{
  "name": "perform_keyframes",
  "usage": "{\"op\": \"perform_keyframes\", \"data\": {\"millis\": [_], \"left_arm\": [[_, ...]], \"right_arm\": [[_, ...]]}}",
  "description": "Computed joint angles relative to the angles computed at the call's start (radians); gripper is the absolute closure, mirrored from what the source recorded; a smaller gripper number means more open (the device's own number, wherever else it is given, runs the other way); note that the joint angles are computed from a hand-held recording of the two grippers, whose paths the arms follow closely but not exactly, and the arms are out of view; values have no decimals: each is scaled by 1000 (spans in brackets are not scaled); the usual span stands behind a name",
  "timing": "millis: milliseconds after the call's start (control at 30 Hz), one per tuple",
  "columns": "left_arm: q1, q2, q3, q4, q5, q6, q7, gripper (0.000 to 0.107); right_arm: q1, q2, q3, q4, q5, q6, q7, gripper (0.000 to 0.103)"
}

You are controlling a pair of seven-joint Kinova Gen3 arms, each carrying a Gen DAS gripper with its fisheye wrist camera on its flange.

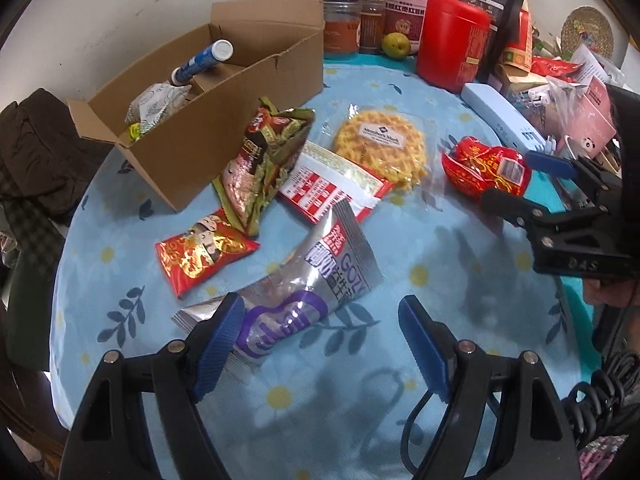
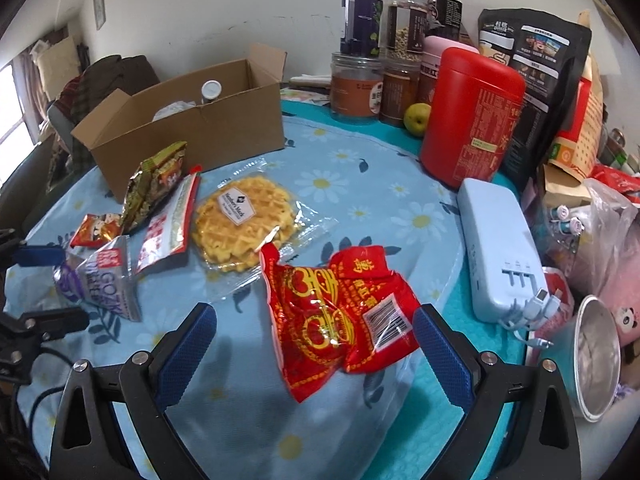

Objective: Organize snacks
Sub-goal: 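Grasp the silver-purple GOZ bag with the left tool while the right tool grasps the red-gold candy bag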

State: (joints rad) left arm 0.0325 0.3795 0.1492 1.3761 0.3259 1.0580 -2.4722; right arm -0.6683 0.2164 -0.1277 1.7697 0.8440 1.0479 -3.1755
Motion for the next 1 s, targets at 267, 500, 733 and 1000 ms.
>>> {"op": "perform_keyframes", "data": {"millis": [267, 500, 733, 1000], "left_arm": [[63, 9, -8, 24, -86, -120, 30, 28], [120, 98, -25, -71, -184, -69, 132, 28], [75, 111, -6, -107, -131, 15, 194, 65], [30, 87, 13, -67, -29, 77, 199, 70]], "right_arm": [[40, 31, 15, -35, -52, 11, 122, 3], [118, 49, 49, -35, -175, -87, 251, 9], [79, 25, 55, -8, -130, -68, 190, 37], [17, 21, 24, -5, -60, 31, 107, 39]]}}
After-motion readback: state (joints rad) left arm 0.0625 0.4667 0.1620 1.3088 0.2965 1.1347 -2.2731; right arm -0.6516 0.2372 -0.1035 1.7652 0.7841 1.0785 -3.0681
